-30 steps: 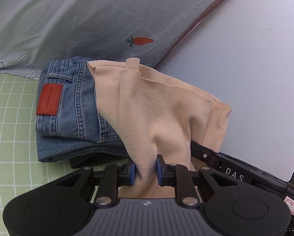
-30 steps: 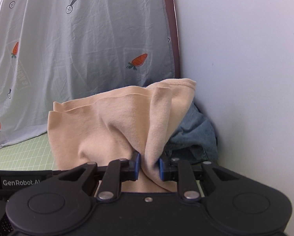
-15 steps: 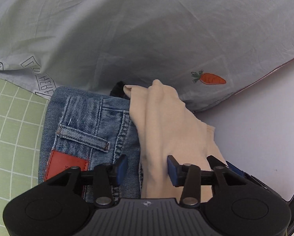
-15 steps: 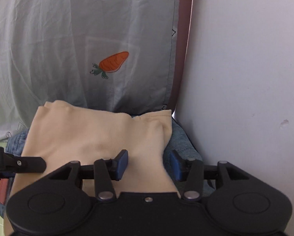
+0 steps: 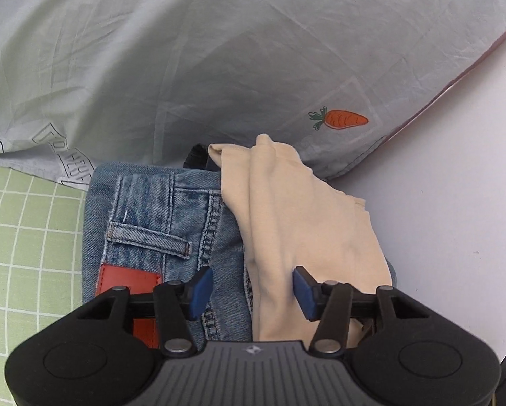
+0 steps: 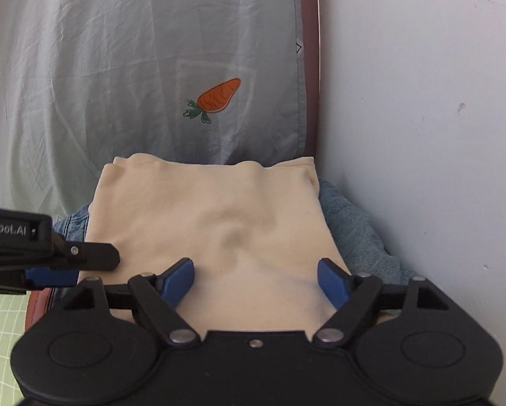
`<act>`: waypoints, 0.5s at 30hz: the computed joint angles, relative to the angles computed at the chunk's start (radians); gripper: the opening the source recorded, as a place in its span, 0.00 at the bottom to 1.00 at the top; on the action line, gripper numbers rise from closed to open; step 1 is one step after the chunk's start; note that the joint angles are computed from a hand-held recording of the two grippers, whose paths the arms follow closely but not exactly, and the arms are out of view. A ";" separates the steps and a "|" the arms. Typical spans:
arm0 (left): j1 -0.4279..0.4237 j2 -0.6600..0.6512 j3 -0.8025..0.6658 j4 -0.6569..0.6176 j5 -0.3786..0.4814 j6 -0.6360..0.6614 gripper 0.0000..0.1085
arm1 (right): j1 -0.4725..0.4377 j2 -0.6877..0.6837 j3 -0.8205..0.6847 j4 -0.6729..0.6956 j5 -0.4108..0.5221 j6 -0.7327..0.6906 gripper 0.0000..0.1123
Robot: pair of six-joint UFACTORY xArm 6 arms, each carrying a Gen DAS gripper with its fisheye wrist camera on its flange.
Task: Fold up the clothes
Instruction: 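Lower the folded shirt onto the jeans stack and open both grippers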
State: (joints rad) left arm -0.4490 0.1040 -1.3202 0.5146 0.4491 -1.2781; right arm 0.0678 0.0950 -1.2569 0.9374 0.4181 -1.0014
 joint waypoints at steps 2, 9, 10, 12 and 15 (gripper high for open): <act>-0.037 -0.048 0.012 0.198 0.089 -0.123 0.68 | 0.010 -0.043 0.034 0.017 -0.033 -0.028 0.83; -0.164 -0.313 0.228 0.541 0.182 -0.376 0.93 | 0.029 -0.272 0.227 0.048 -0.104 -0.021 0.91; -0.206 -0.351 0.254 0.584 0.245 -0.419 0.95 | 0.028 -0.319 0.268 0.050 -0.099 -0.012 0.91; -0.315 -0.398 0.274 0.640 0.439 -0.493 0.95 | 0.027 -0.417 0.357 0.042 -0.103 0.020 0.91; -0.464 -0.447 0.289 0.636 0.683 -0.533 0.95 | 0.011 -0.582 0.491 -0.010 -0.076 0.096 0.91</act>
